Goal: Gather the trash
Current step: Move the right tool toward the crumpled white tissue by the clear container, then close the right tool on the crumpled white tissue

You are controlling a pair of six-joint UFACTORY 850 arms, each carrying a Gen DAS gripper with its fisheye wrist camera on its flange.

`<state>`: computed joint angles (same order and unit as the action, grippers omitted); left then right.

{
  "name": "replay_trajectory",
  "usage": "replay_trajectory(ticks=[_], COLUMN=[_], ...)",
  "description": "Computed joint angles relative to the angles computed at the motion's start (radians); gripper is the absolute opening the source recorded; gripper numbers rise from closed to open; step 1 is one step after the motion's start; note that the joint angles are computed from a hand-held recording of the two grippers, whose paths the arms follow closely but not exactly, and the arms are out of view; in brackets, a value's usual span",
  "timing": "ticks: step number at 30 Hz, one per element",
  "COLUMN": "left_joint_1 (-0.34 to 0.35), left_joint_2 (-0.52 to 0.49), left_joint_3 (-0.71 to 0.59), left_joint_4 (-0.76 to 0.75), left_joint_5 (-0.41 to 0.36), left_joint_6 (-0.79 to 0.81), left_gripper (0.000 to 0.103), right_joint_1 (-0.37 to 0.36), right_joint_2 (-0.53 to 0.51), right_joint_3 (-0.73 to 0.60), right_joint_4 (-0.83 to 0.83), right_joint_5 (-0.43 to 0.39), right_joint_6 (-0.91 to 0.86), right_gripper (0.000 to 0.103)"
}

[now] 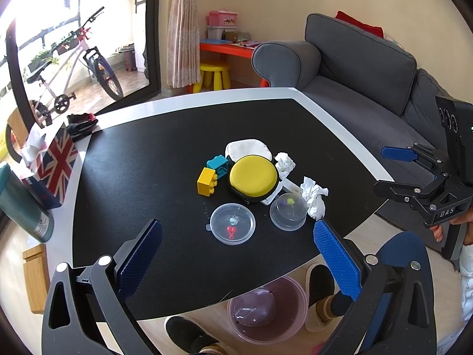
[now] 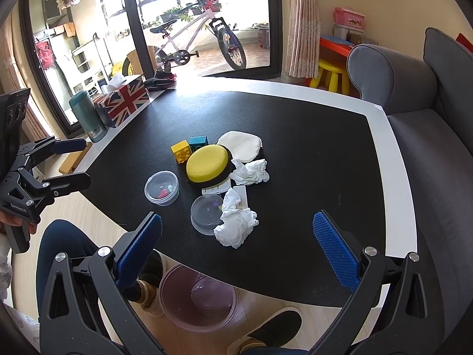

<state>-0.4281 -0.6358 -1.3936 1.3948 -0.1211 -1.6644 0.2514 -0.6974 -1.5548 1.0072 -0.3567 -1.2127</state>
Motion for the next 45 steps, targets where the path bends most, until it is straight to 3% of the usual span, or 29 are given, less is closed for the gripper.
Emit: replay_trajectory(ticks=[15,26,36,38,39,41,45], left_joint_1=[0.004,0.015,0.024,0.025,0.026,0.026,0.026], left_joint_2=[-0.007,-0.023,-0.035,-0.038,-0.039,-0.042,-0.048], left_joint_3=[-0.003,-0.014,-0.020,-0.023,-0.024,-0.026,-0.031], left_joint_4=[0.012,-0.098,-0.238,-0.276,-0.290,-0.321,-0.381], left_joint_5=[0.012,0.022,0.028,0.028,0.028,0.028,0.030], left_joint_6=[-0.015,0.077,0.205,0.242,0.256,0.286,0.344], left_gripper=[0.098,0.098,0.098,0.098,0.098,0.098,0.098], right_joint_1=[0.002,0.021,0.030,0.028,0.028,0.030,0.032], right_joint_2=[-0.033,-0.139,-0.247,-0.265,-0.274,-0.288,-0.302], right_joint_3=[-0.032,-0.155,-0.273,-0.293,-0.304,-0.322,-0.336], right_joint_4=[-0.039,-0.269,-0.420,-0.418,-0.432,-0.467,-0.473], right_joint_5=[-0.014,-0.048,-0.132,-0.157,-0.170,-0.188,-0.206], right_joint_6=[0.040,0.250,0.372,0.376,0.390,0.417,0.416], right_gripper=[0.100,0.100,0.100,0.089,0.077,0.072,0.046])
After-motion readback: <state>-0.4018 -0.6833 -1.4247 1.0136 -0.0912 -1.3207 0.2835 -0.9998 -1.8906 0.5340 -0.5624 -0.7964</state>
